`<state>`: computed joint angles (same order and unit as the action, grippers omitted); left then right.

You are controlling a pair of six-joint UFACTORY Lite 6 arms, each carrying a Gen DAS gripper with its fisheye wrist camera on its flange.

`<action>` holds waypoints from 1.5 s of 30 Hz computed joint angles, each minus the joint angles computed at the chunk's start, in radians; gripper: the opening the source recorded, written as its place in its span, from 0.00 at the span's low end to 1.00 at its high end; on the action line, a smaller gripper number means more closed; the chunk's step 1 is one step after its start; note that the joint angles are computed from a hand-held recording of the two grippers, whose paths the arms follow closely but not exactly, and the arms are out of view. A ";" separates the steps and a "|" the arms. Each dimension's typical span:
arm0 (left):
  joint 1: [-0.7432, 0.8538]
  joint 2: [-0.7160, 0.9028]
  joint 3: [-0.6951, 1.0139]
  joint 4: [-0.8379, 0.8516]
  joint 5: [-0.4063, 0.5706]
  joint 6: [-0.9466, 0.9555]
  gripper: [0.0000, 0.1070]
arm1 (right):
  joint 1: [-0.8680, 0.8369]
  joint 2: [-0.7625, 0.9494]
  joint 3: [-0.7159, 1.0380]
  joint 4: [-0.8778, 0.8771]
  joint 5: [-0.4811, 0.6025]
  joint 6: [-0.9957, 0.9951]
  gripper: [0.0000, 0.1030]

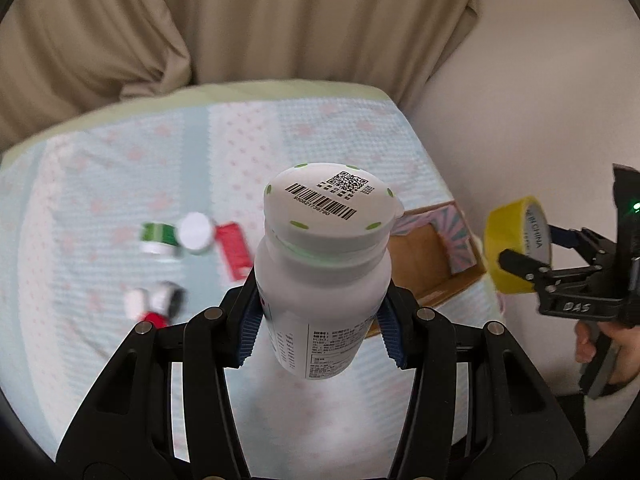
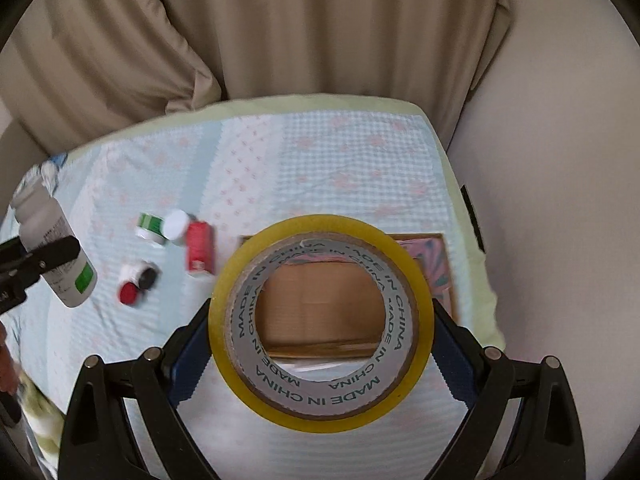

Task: Organize rigid objects
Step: 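Lift the pill bottle and tape roll and carry both toward the cardboard box, then release the pill bottle with left tool while right tool releases the tape into the box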

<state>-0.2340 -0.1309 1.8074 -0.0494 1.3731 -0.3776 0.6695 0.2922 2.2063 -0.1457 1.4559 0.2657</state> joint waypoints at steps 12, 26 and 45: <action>-0.280 0.541 0.159 0.029 -0.178 -0.295 0.44 | -0.410 -0.002 -0.436 0.152 -0.342 -0.557 0.93; -0.315 1.022 0.379 -0.027 -0.158 -0.178 0.44 | -0.421 0.008 -0.835 0.197 -0.735 -0.857 0.93; -0.313 0.820 0.113 0.024 -0.270 -0.203 0.96 | -0.518 0.029 -0.781 0.329 -0.651 -1.043 1.00</action>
